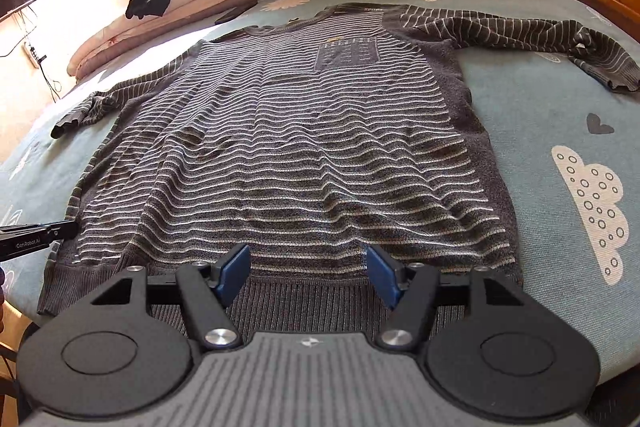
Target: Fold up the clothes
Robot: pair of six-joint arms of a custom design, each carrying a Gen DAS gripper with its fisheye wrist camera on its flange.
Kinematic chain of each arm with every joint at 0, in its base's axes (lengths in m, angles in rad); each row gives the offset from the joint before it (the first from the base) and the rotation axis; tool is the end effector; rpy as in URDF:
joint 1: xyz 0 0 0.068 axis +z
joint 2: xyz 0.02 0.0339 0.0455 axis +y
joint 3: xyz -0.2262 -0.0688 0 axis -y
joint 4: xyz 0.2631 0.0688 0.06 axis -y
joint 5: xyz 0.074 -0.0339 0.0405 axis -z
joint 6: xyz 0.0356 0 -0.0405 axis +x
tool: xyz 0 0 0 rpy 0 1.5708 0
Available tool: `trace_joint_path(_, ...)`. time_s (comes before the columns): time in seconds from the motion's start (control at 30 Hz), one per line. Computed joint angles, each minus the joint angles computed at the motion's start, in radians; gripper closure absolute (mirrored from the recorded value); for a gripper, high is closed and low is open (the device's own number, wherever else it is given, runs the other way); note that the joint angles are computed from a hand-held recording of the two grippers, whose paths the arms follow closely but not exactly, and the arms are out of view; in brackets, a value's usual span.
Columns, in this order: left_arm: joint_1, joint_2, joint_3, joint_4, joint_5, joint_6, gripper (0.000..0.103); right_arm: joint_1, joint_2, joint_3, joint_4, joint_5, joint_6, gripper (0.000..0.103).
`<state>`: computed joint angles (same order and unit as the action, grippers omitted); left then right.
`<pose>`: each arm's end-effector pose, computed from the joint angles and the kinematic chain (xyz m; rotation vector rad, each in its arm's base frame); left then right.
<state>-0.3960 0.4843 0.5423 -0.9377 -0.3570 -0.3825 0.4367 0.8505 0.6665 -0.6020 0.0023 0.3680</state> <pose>0.1408 -0.0454 0.2112 -0.1381 2.3746 0.0719 0.1975 0.0921 0.2168 -0.0810 2.3894 0.3849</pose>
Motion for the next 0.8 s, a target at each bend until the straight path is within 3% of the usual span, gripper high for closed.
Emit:
trace_joint_path(0.13,0.092,-0.081,0.004,-0.073,0.059,0.039,0.102,-0.019,-0.029,-0.014,-0.001,-0.01,0.002,0.034)
trace_joint_path(0.27,0.116,-0.11,0.015,-0.075,0.111,0.056,0.1,-0.024,-0.018,-0.017,0.009,-0.016,0.005,0.034)
trace_joint_path(0.33,0.112,-0.101,0.018,-0.057,0.125,0.051,0.089,-0.019,-0.012,-0.016,0.012,-0.012,0.005,0.034)
trace_joint_path(0.47,0.071,-0.028,0.007,-0.012,0.083,0.056,0.076,-0.007,-0.009,-0.012,0.011,-0.001,0.005,0.033)
trace_joint_path(0.5,0.058,-0.007,0.004,-0.011,0.064,0.06,0.08,-0.006,-0.01,-0.011,0.01,0.003,0.004,0.033)
trace_joint_path(0.53,0.045,0.014,0.002,-0.017,0.039,0.064,0.097,-0.004,-0.011,-0.011,0.009,0.009,0.004,0.032)
trace_joint_path(0.57,0.045,0.014,-0.001,-0.029,0.027,0.072,0.099,-0.005,-0.012,-0.011,0.008,0.012,0.002,0.032)
trace_joint_path(0.7,0.128,-0.056,0.0,-0.095,0.067,0.155,0.099,-0.016,-0.02,-0.011,0.003,0.009,-0.002,0.032)
trace_joint_path(0.8,0.198,-0.108,0.027,-0.13,0.161,0.198,0.095,-0.024,-0.018,-0.012,0.003,0.009,-0.004,0.032)
